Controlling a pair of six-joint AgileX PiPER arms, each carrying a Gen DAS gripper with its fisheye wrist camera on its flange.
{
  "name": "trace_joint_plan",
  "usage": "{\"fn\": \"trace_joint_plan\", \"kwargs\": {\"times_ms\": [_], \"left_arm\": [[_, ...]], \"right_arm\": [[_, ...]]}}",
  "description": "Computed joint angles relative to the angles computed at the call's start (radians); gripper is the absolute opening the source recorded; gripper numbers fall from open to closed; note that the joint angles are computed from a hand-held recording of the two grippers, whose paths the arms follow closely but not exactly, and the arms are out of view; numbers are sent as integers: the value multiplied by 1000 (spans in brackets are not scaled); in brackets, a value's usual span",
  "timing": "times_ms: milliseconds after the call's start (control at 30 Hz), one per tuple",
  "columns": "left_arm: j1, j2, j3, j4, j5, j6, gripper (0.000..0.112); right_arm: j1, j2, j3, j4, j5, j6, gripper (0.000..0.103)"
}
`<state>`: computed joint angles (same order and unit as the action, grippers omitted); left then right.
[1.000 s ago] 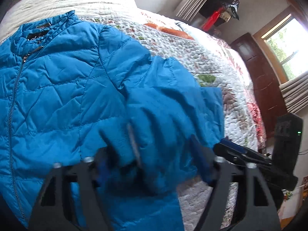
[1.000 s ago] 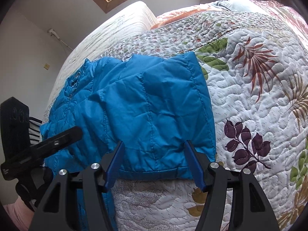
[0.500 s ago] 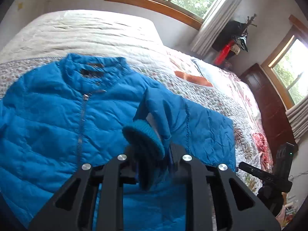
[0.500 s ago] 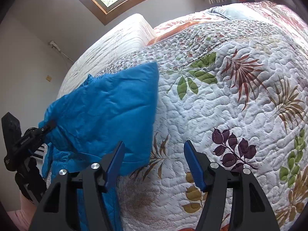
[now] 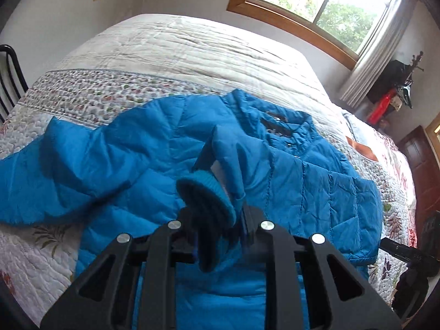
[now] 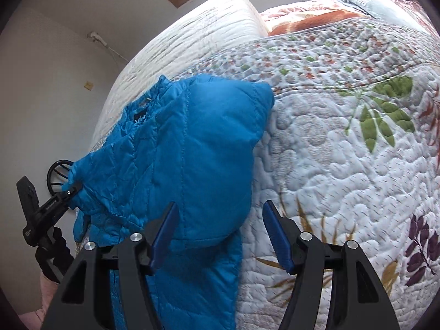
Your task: Fold large clothes
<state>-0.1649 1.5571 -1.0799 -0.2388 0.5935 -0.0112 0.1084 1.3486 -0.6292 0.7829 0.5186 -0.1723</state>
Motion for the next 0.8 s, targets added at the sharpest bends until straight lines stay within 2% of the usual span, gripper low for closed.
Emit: {"fn": "trace_joint_plan", "kwargs": {"times_ms": [33, 100, 167, 233, 333, 433, 467, 533, 633, 733, 800], "left_arm": [[25, 18, -4, 3, -1, 14, 20], [50, 61, -9, -4, -6, 47, 20], [59, 123, -28, 34, -7, 39, 21], [67, 171, -30, 40, -26, 47, 23], [66, 200, -30, 55, -54, 62, 27], [60, 213, -42, 66, -37, 43, 33], [64, 212, -52, 58, -18, 42, 34], [92, 193, -72, 39, 32, 47, 45], [154, 111, -58, -4, 56, 79, 45], [144, 19, -46, 34, 57, 53, 45], [93, -16, -46, 43, 70, 45, 46]], "right_arm": [[22, 30, -22, -34, -7, 40, 64], [80, 90, -58, -146, -26, 173, 58], [107, 154, -86, -220, -25, 270, 57], [121, 168, -80, -229, -50, 284, 57], [179, 179, -106, -383, -51, 439, 56], [210, 214, -153, -491, -35, 553, 56], [211, 207, -156, -503, -27, 569, 56], [229, 164, -164, -602, 6, 681, 56], [306, 51, -176, -843, 88, 923, 56], [354, 4, -226, -863, 117, 936, 58], [372, 25, -270, -798, 115, 861, 58]]}}
